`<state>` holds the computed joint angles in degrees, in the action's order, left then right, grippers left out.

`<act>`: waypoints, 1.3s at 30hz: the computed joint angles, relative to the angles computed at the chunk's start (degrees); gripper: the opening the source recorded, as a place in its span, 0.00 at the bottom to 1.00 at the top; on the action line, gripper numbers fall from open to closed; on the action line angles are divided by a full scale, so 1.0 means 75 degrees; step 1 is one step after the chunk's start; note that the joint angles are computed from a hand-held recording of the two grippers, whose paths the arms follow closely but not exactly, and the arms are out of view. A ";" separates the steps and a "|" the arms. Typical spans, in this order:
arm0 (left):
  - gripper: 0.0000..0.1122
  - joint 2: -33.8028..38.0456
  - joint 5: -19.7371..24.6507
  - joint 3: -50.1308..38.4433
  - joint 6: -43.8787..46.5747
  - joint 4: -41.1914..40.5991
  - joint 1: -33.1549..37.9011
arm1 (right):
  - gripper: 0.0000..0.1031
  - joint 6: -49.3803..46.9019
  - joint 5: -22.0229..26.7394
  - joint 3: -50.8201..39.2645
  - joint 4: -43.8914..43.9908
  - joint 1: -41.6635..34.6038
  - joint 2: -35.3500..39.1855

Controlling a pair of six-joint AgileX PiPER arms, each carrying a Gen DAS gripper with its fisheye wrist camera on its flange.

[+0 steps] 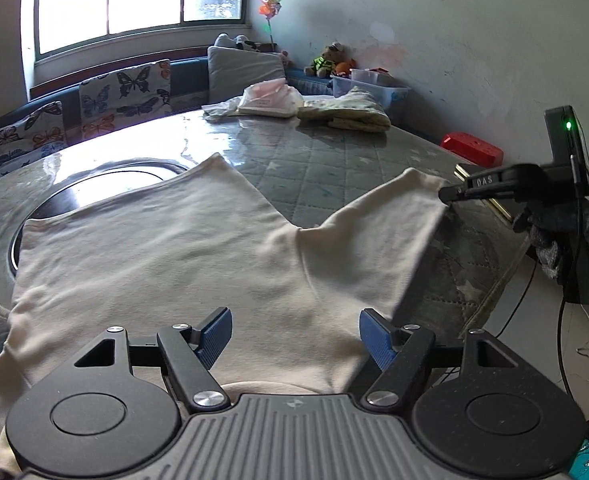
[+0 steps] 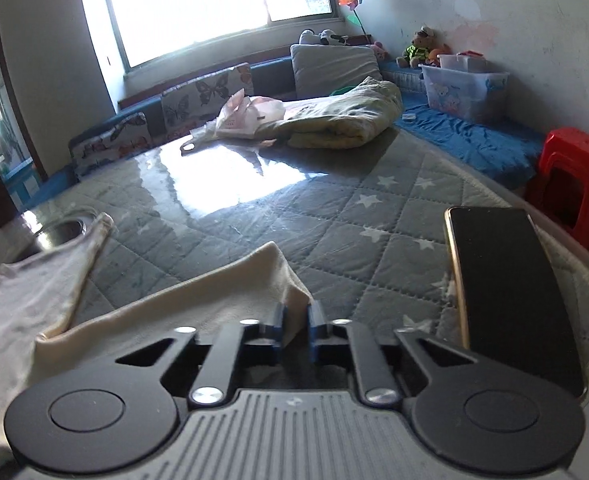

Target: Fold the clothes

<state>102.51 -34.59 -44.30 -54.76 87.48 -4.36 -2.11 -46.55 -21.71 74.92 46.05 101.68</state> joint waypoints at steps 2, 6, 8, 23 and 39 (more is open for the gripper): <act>0.65 0.0019 -0.0012 -0.0014 0.0026 0.0027 -0.0057 | 0.08 0.0136 -0.0123 0.0087 -0.0065 0.0081 -0.0096; 0.67 0.0059 -0.0128 -0.0023 0.0074 0.0090 -0.0113 | 0.06 0.0075 -0.0504 0.0251 0.0085 0.0470 -0.0727; 0.68 0.0044 -0.0178 0.0000 0.0090 0.0130 -0.0131 | 0.06 -0.0167 -0.0585 0.0247 0.0146 0.0593 -0.1076; 0.75 0.0014 -0.0852 0.0004 0.0097 0.0053 0.1640 | 0.06 -0.4281 0.0840 -0.3034 -0.0682 0.0965 -0.1007; 0.78 0.0248 -0.1104 -0.0300 -0.0166 0.0089 0.3494 | 0.06 -0.6899 0.4557 -0.7855 0.0124 0.0783 0.2895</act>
